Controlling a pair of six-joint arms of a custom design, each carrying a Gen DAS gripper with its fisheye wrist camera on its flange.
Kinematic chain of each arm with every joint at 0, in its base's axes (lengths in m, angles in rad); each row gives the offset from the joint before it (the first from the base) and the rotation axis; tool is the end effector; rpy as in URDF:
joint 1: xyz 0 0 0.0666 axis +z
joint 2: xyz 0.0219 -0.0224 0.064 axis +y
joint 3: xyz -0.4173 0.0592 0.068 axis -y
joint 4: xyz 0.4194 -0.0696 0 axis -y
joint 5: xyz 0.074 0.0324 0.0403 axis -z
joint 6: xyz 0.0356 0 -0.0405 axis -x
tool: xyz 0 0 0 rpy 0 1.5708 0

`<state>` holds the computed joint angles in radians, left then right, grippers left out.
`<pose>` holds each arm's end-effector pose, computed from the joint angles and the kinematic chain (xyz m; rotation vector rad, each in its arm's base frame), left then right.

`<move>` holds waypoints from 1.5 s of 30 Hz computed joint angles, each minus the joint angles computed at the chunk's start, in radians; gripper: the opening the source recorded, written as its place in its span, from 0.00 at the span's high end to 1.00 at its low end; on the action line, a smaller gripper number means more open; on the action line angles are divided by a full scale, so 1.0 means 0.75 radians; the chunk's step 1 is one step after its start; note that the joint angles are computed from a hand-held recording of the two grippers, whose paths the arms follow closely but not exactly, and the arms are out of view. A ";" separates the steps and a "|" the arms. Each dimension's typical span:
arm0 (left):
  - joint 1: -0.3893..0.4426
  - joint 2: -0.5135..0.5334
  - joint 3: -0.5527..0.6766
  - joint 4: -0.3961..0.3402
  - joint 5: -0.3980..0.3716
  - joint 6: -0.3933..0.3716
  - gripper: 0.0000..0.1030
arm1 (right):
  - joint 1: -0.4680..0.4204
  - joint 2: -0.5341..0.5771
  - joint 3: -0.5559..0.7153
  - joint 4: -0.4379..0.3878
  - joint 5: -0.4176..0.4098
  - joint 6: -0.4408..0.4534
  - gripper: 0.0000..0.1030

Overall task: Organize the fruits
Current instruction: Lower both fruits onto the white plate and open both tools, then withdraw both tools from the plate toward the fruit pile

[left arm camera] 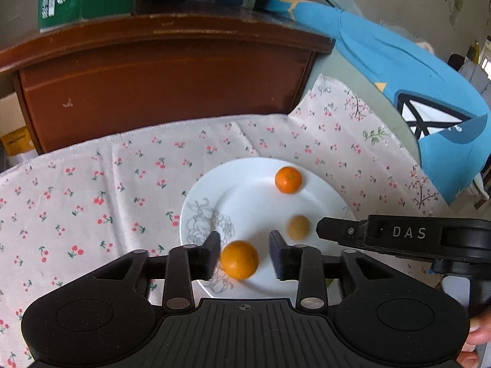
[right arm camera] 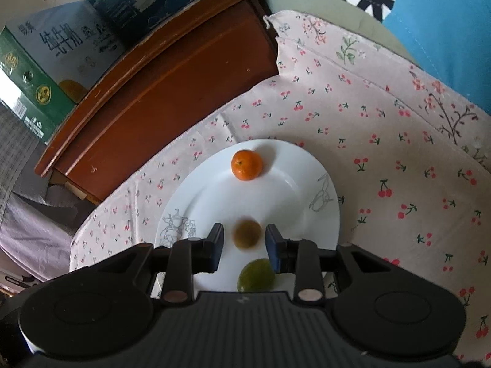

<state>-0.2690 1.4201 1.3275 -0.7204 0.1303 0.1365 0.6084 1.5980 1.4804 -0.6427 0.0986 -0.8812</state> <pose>0.4991 -0.1428 0.4351 0.2213 2.3928 -0.3461 0.4920 0.3379 0.4211 0.3786 2.3829 0.6139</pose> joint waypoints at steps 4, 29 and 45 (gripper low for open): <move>-0.012 -0.035 -0.005 0.010 -0.070 0.000 0.40 | -0.003 -0.013 -0.006 0.014 -0.005 -0.011 0.67; 0.090 -0.116 -0.021 -0.101 -0.198 0.086 0.25 | 0.051 -0.082 -0.067 0.000 -0.070 0.129 0.59; 0.171 -0.166 -0.082 -0.147 -0.278 0.051 0.24 | 0.119 -0.104 -0.094 -0.071 -0.094 0.375 0.59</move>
<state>-0.1405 1.2956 1.2659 -0.8308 -0.0782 0.1749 0.6973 1.5196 1.4097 -0.6959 0.0279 -0.5997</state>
